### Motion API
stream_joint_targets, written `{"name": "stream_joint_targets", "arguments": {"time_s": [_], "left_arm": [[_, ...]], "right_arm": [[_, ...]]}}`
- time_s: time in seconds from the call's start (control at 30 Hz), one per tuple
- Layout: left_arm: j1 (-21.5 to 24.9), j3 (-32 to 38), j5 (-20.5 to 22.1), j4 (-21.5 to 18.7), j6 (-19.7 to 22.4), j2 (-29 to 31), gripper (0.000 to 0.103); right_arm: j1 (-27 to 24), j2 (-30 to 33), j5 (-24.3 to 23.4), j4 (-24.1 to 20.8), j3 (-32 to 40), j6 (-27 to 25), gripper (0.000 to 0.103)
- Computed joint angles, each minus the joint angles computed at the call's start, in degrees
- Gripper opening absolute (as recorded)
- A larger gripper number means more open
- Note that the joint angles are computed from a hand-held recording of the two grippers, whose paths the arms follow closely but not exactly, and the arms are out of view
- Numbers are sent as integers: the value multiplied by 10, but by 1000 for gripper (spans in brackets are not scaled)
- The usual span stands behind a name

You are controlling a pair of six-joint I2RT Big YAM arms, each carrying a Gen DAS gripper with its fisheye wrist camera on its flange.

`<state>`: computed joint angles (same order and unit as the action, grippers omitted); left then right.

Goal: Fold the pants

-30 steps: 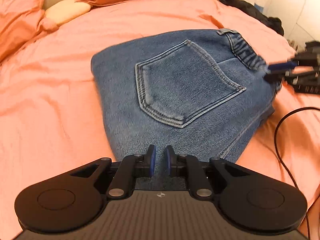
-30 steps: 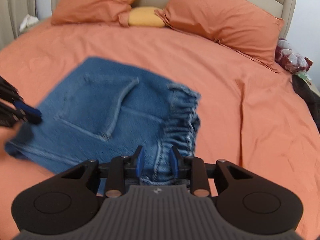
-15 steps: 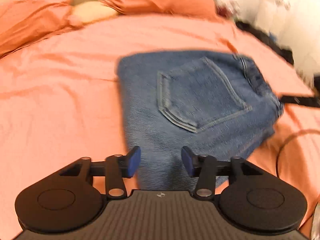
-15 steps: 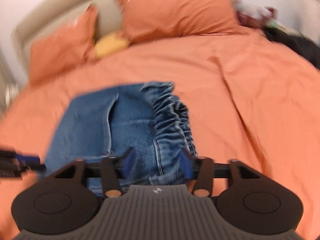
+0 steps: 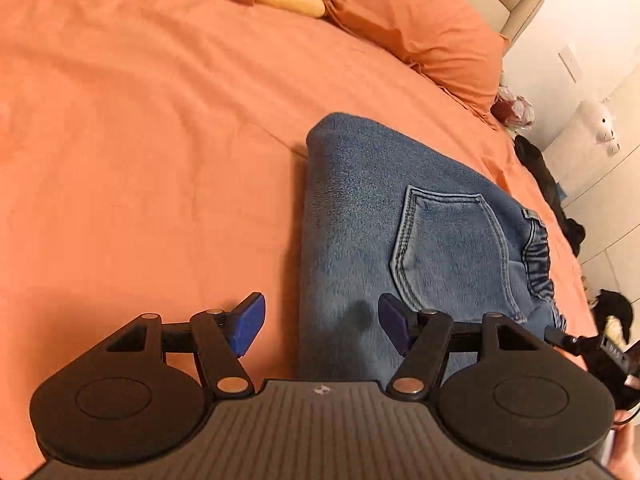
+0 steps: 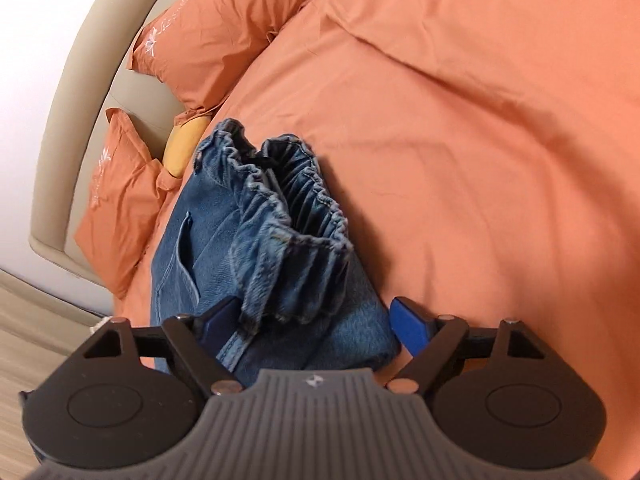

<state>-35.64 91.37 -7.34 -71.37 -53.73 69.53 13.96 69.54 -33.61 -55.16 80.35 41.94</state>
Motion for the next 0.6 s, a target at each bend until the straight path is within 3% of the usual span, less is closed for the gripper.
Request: {"name": "stream_joint_targets", "arguments": {"time_s": [0.2, 0.3, 0.43, 0.6], "left_arm": [[42, -31, 72, 58, 15, 11, 75], [53, -52, 107, 97, 8, 6, 54], [51, -46, 111, 97, 9, 8, 42], [34, 0, 79, 55, 39, 23, 32]], "right_arm": [[-7, 23, -45, 46, -6, 12, 79], [-3, 27, -44, 74, -14, 17, 74], [-5, 21, -49, 83, -21, 12, 64], [-6, 16, -54, 59, -5, 8, 53]]}}
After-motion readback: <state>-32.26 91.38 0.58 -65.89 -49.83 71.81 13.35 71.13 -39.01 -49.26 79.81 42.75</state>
